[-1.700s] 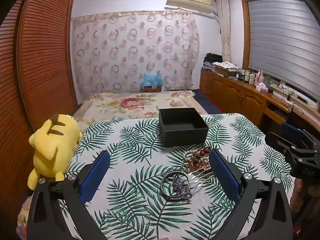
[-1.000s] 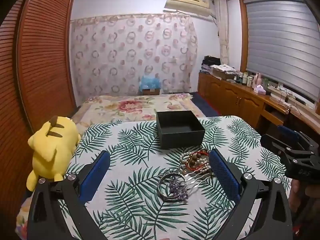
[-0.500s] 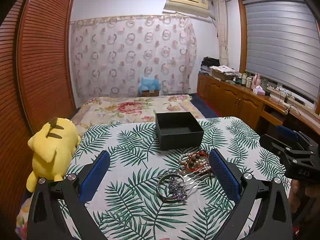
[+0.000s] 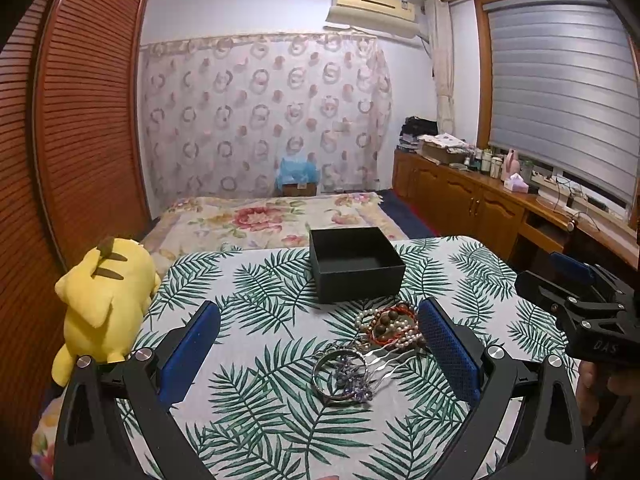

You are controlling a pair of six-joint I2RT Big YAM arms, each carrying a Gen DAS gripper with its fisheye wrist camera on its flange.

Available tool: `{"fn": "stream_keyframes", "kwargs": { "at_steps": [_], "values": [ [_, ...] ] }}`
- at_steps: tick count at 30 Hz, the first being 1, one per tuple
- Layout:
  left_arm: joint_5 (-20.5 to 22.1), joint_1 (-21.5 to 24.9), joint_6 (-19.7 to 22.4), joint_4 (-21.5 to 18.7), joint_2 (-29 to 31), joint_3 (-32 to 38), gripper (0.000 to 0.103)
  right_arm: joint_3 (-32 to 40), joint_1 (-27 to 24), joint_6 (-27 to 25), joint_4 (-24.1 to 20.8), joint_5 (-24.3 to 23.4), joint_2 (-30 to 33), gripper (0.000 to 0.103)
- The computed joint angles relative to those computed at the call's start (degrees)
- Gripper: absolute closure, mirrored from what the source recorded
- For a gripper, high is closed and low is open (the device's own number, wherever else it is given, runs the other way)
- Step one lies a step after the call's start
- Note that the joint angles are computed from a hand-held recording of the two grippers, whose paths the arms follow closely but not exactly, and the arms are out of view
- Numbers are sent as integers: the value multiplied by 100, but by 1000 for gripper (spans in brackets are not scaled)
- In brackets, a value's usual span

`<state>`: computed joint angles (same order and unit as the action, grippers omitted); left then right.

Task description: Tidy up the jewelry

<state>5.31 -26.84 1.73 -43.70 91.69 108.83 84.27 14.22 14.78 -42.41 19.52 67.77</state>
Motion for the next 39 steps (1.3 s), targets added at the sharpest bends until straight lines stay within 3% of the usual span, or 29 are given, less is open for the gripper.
{"fn": "stream_keyframes", "kwargs": {
  "at_steps": [39],
  "values": [
    [-39, -88, -14, -16, -30, -143, 7, 107, 72, 51, -87, 49, 51, 2]
  ]
}}
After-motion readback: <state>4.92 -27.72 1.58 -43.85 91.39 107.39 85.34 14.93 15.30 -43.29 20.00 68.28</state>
